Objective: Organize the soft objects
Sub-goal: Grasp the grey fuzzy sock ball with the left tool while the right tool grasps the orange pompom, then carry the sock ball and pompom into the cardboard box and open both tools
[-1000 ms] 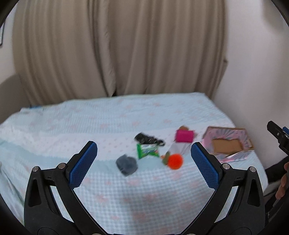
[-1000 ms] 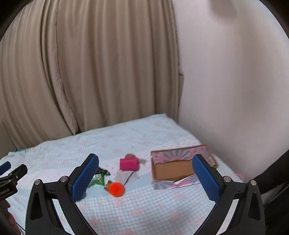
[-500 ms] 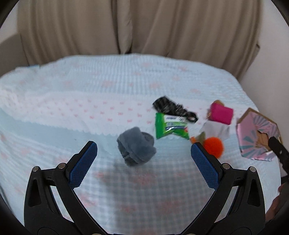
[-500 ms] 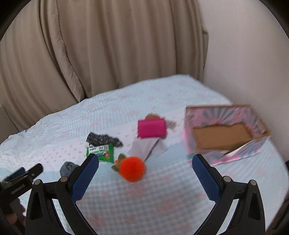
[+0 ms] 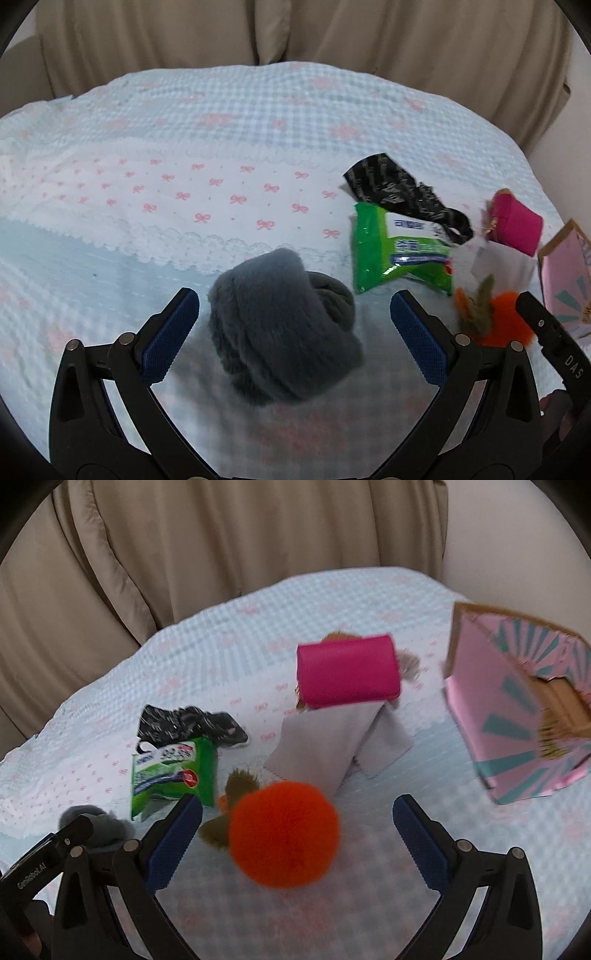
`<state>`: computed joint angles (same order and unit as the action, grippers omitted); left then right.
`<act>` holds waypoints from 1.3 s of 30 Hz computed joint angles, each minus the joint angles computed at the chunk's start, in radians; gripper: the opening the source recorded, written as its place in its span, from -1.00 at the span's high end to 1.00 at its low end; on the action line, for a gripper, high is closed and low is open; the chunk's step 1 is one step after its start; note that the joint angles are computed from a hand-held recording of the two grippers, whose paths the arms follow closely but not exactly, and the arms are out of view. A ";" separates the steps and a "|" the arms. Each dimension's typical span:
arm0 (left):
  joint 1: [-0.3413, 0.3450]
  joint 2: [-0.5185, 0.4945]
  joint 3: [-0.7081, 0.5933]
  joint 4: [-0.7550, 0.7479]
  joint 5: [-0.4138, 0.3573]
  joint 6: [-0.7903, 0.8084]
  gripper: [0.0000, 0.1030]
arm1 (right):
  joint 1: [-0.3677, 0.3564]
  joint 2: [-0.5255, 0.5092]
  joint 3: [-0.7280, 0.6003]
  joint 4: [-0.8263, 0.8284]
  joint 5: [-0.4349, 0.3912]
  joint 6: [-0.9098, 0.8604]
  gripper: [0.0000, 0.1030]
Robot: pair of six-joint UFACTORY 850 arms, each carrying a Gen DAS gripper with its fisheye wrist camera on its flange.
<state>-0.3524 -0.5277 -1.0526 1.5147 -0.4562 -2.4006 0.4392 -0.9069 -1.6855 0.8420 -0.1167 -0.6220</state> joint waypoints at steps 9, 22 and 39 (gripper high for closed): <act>0.020 -0.049 -0.028 -0.010 0.014 -0.006 -0.56 | 0.005 -0.106 -0.118 -0.140 -0.084 0.132 -0.47; 0.010 -0.028 -0.004 0.007 0.003 0.007 -0.17 | 0.018 -0.102 -0.086 -0.046 -0.046 0.021 0.31; -0.080 0.255 0.053 -0.260 -0.036 0.337 -0.12 | -0.005 0.221 0.146 -0.180 -0.054 0.113 0.32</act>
